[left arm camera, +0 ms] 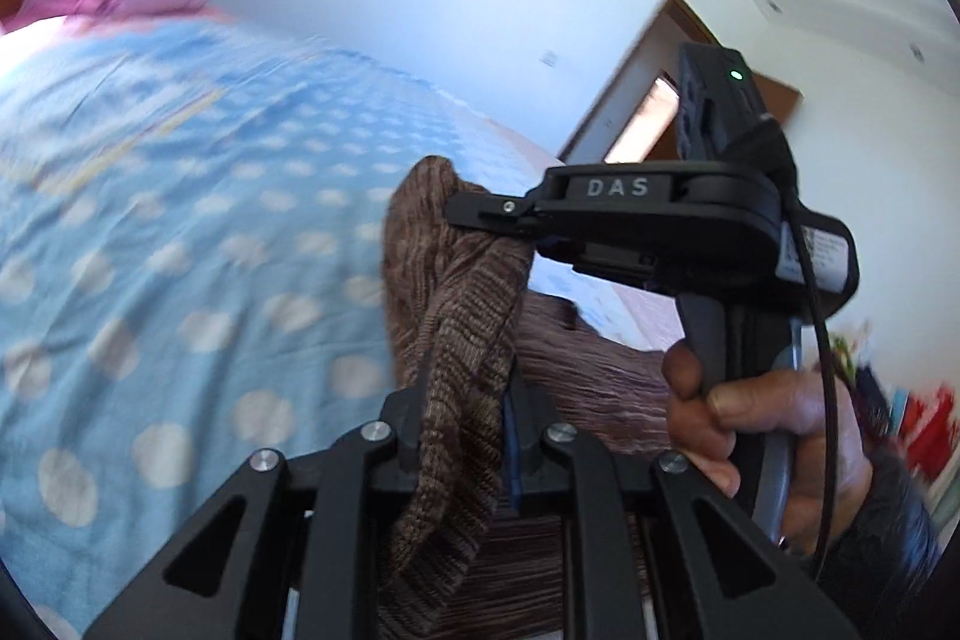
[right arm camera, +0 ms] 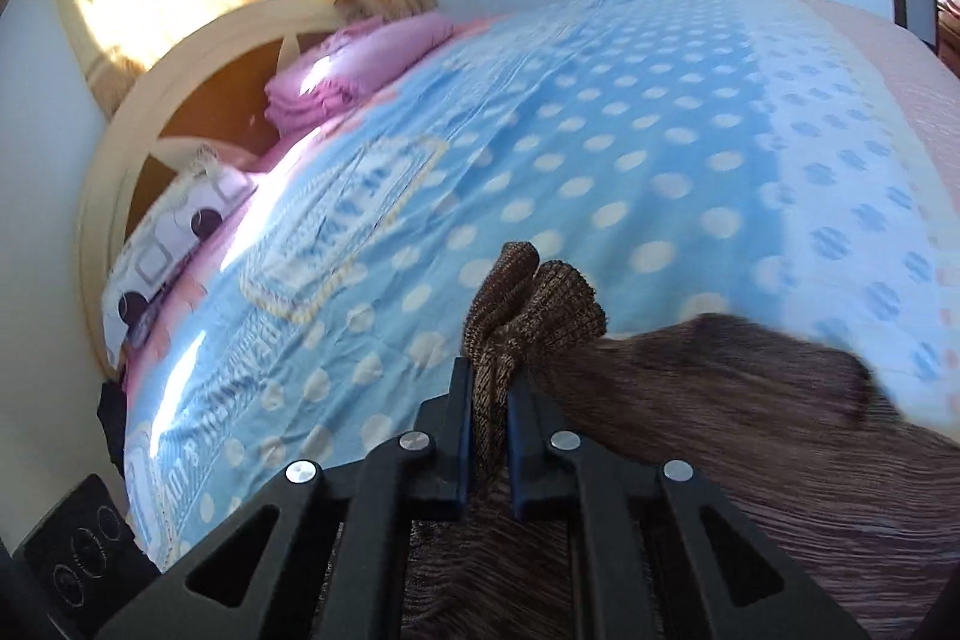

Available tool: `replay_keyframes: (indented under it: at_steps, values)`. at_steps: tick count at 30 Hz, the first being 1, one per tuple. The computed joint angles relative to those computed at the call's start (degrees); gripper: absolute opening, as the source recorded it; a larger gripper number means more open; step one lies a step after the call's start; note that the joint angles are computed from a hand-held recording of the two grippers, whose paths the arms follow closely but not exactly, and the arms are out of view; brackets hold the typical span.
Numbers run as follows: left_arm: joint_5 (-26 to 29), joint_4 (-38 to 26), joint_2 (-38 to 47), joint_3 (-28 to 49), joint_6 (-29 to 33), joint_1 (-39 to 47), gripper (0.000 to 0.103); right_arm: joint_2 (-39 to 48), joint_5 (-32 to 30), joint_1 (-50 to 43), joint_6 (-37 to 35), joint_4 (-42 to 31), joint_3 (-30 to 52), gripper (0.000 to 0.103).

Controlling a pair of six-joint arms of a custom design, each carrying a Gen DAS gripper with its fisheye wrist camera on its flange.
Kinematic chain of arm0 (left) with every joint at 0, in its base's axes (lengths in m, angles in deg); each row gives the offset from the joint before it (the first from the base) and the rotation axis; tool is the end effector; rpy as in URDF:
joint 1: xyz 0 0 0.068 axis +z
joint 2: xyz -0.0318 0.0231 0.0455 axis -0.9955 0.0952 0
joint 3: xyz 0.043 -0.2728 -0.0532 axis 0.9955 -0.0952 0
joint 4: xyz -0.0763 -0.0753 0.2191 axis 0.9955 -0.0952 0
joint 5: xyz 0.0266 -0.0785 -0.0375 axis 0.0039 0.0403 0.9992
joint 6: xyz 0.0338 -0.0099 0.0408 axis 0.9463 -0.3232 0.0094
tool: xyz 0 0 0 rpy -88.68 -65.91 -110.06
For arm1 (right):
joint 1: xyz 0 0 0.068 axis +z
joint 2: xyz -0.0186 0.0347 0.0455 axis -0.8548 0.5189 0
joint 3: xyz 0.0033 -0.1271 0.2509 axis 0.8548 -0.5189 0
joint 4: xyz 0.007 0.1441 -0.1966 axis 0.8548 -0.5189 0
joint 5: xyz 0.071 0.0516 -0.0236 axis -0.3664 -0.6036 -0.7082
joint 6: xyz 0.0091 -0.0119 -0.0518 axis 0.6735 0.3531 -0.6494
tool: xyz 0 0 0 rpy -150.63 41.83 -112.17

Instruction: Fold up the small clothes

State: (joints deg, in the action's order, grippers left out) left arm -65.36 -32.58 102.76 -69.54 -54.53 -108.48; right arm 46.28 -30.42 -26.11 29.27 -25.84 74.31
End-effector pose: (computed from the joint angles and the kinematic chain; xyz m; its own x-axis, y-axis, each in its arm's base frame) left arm 0.2118 -0.1017 0.1302 -0.6311 -0.2267 -0.7418 0.2931 0.8157 -0.4987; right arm 0.3445 0.2260 0.1760 -0.7591 -0.0464 -0.6493 -0.3559 0.8647 0.3543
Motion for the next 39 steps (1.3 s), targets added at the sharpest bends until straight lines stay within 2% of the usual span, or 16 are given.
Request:
replay_keyframes:
  at_steps: [4,6,10,17,19,22,26,28,29,31,32,33,35,37,39]
  values:
    - [-7.0,-9.1,-2.2,7.3,2.0,-12.8,0.017,-11.2,-1.2,-7.3,-3.2,0.3,-11.2,0.009]
    - [-9.5,-11.6,0.5,12.1,2.0,-17.9,0.017,-15.7,-2.4,-12.0,-5.2,0.8,-16.6,0.009]
    - [-11.2,-14.3,8.1,21.2,0.3,-26.0,0.017,-20.9,-5.9,-21.8,-9.1,2.4,-25.4,0.009]
    - [-13.8,-21.3,21.6,36.4,1.1,-35.2,0.014,-16.4,-10.4,-34.9,-14.1,9.9,-34.0,0.009]
    - [-12.2,-22.5,24.8,39.2,0.4,-36.2,0.014,-13.8,-10.5,-36.5,-15.3,12.2,-35.2,0.009]
    - [-12.5,-24.2,27.4,41.7,1.4,-37.8,0.012,-11.1,-11.8,-38.0,-15.7,17.5,-37.5,0.009]
    - [-12.2,-25.1,24.8,39.6,1.7,-38.6,0.012,-11.0,-15.4,-40.9,-12.9,20.4,-39.5,0.01]
    - [-11.3,-25.7,21.3,36.0,3.6,-38.2,0.012,-15.4,-12.7,-41.8,-11.1,19.2,-42.2,0.021]
    - [-10.0,-25.1,20.4,34.5,5.2,-36.9,0.013,-18.8,-11.3,-42.3,-10.8,18.9,-44.6,0.021]
    - [-7.8,-22.2,15.3,27.8,7.3,-34.9,0.02,-27.7,-14.1,-44.9,-10.3,17.6,-50.3,0.021]
    - [-7.2,-20.6,13.5,25.1,7.6,-34.0,0.032,-32.1,-16.6,-46.5,-10.5,16.1,-52.6,0.021]
    - [-6.6,-18.8,11.5,22.2,7.7,-32.9,0.051,-38.2,-19.0,-47.9,-10.7,13.3,-55.4,0.022]
    - [-7.7,-14.7,7.8,16.5,7.2,-31.0,0.07,-49.1,-18.5,-47.3,-9.8,7.4,-59.1,0.036]
    - [-8.7,-11.9,5.2,12.5,6.2,-29.6,0.07,-60.5,-18.4,-45.3,-7.8,0.1,-62.1,0.045]
    - [-7.6,-10.1,5.0,10.8,4.8,-26.1,0.07,-70.3,-17.8,-41.6,-4.5,-6.8,-63.7,0.046]
